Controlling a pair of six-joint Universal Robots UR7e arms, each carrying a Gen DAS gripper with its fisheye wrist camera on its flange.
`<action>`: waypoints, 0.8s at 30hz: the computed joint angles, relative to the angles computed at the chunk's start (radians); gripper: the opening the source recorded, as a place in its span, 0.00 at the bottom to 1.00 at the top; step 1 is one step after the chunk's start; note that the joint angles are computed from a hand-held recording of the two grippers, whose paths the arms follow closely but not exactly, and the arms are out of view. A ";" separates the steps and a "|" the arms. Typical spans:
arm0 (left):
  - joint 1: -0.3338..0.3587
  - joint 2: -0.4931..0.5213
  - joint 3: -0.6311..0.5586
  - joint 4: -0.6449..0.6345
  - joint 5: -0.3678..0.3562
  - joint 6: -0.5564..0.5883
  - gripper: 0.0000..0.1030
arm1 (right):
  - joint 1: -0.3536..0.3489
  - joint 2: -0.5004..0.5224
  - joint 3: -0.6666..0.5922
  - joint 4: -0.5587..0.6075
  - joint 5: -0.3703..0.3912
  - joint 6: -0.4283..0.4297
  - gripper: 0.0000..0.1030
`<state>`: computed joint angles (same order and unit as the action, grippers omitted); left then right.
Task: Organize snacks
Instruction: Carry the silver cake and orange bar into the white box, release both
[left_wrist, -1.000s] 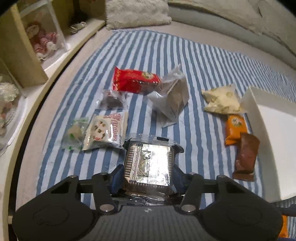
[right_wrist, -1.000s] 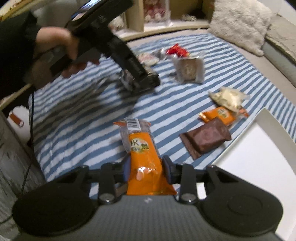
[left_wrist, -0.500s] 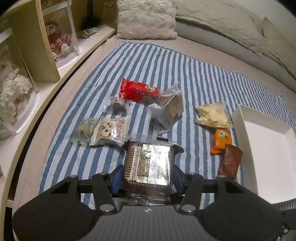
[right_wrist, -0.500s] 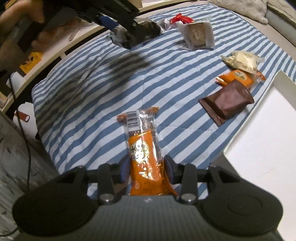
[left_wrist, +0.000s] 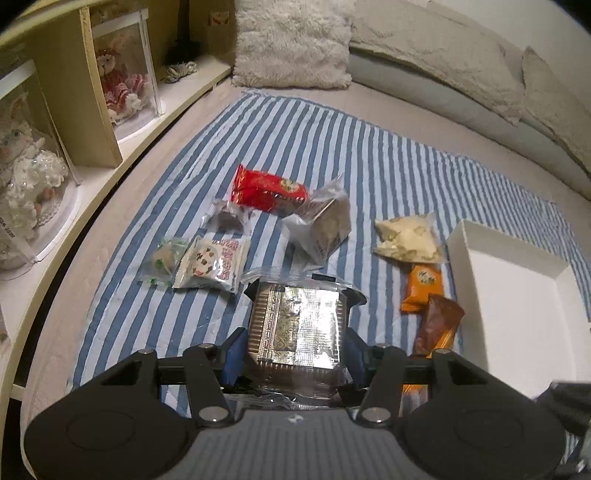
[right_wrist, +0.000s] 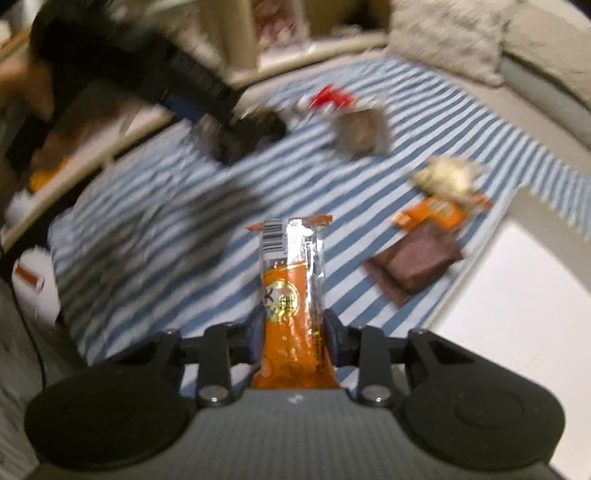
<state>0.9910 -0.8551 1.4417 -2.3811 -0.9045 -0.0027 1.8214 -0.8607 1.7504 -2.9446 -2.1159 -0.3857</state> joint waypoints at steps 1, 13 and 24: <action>-0.004 -0.003 0.005 -0.009 -0.002 -0.001 0.54 | 0.000 -0.005 0.004 -0.029 -0.002 0.006 0.37; -0.071 0.005 0.058 -0.115 -0.054 0.020 0.54 | -0.005 -0.087 0.081 -0.319 -0.072 0.027 0.37; -0.124 0.075 0.058 -0.117 -0.150 0.060 0.54 | -0.041 -0.179 0.186 -0.440 -0.228 0.100 0.38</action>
<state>0.8665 -0.7796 1.4995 -2.4981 -1.0542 0.0571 1.7808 -1.0396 1.9361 -3.3848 -2.3440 -0.2862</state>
